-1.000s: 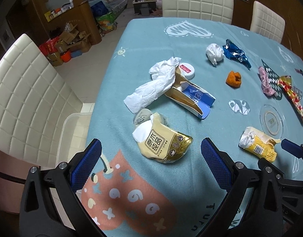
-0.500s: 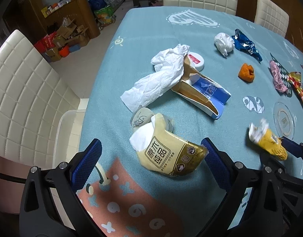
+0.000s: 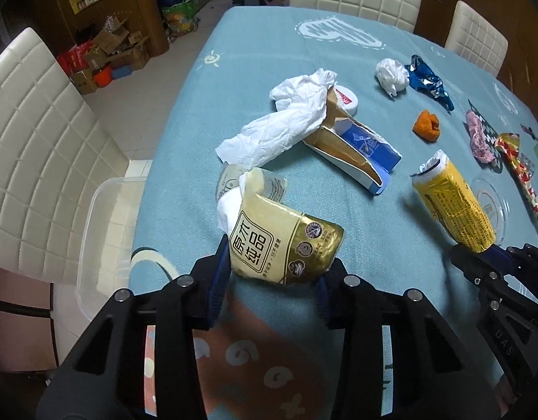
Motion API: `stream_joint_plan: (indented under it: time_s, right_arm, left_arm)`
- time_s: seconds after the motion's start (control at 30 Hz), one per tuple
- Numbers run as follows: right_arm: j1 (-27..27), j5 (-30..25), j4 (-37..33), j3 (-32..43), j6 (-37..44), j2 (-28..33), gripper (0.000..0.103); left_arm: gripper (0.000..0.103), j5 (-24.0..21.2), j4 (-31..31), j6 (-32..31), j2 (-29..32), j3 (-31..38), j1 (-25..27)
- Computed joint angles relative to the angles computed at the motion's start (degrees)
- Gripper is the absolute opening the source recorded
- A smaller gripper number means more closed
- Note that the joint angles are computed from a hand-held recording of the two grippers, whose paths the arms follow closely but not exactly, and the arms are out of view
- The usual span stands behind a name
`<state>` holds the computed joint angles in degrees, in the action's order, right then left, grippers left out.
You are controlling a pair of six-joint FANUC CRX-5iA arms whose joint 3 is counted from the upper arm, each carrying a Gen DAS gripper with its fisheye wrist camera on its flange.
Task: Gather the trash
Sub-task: 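Carry both wrappers to the clear bin and release them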
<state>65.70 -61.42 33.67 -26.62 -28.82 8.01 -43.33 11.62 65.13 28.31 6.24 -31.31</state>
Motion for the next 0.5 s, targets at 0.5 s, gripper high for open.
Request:
stream_joint_plan:
  time_s: [0.5]
  right_arm:
    - [1.06,-1.68,3.36,3.12,4.01,0.34,0.017]
  left_arm:
    - [0.041,5.25,0.76,0.35,-7.36,-7.35,1.85]
